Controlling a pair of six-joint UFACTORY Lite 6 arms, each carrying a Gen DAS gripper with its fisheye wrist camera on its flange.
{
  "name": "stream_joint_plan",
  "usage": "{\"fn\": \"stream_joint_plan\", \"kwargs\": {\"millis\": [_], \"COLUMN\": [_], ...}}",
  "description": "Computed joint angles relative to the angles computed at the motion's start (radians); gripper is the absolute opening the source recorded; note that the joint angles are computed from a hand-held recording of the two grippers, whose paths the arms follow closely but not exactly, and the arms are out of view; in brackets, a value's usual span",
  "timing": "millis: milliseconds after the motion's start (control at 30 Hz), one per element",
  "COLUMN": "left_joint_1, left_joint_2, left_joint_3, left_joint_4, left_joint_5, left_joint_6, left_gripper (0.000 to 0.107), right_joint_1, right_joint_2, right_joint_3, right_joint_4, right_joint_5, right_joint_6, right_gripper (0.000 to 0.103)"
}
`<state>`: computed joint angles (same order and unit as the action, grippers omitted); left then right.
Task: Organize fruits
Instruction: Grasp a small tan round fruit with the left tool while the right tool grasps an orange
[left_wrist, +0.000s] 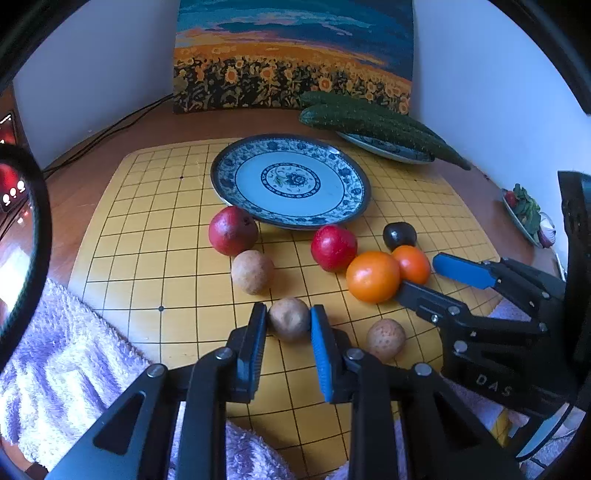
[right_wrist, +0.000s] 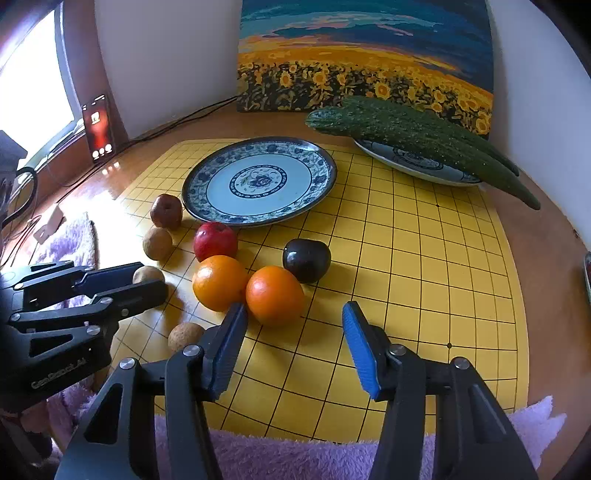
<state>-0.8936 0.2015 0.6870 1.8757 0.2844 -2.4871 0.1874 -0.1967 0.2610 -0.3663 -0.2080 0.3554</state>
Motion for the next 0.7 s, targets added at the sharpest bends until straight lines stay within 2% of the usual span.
{"fn": "stream_joint_plan", "kwargs": {"millis": [700], "left_joint_1": [-0.025], "left_joint_2": [-0.038], "left_joint_3": [-0.014], "left_joint_4": [-0.144], "left_joint_5": [0.03], "left_joint_6": [0.101], "left_gripper": [0.025], "right_joint_1": [0.0], "right_joint_2": [0.027], "right_joint_3": [0.014], "right_joint_4": [-0.031], "right_joint_5": [-0.001], "right_joint_6": [0.044], "right_gripper": [0.055]}}
